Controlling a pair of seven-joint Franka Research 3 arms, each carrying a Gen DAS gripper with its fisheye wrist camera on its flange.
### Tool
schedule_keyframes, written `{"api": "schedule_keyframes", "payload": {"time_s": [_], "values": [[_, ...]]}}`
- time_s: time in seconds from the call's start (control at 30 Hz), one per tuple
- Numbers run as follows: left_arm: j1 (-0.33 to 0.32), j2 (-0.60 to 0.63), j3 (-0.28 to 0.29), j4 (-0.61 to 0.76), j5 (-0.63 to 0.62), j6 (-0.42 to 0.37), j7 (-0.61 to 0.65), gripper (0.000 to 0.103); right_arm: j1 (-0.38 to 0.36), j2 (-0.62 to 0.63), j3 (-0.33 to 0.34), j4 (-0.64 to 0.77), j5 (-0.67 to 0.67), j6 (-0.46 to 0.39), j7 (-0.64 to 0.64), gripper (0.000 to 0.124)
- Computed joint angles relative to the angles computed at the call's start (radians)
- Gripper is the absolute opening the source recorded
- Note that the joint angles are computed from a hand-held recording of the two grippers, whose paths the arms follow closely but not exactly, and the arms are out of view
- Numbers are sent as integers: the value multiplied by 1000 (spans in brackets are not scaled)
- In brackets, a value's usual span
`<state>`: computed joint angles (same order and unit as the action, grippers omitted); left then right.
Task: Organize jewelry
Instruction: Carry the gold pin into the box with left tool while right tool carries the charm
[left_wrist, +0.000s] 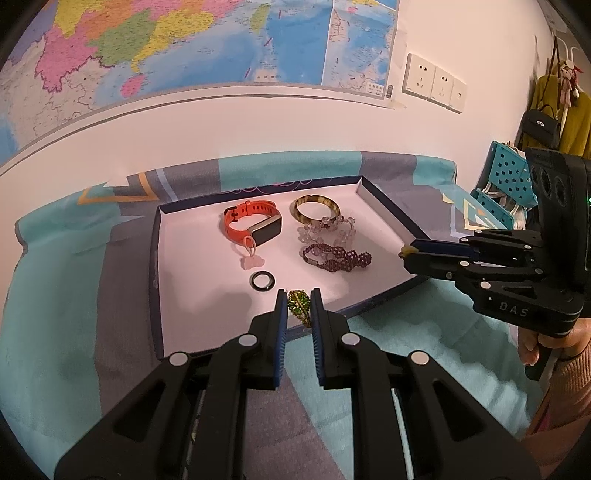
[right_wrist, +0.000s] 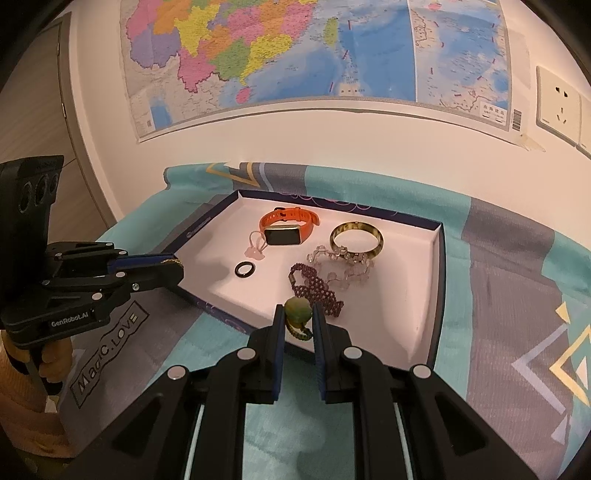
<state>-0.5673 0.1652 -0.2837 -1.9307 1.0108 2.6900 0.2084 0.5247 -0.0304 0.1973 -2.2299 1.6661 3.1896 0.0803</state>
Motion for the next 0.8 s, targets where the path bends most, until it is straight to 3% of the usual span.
{"api": "schedule_keyframes", "payload": {"time_s": [0.3, 0.8], "values": [[-1, 34, 11, 34, -32, -2, 34, 13, -4, 34, -7, 19, -125, -7, 116, 13], [-10, 75, 32, 67, -56, -11, 55, 13, -22, 67, -2, 30, -217, -35, 211, 13]]}}
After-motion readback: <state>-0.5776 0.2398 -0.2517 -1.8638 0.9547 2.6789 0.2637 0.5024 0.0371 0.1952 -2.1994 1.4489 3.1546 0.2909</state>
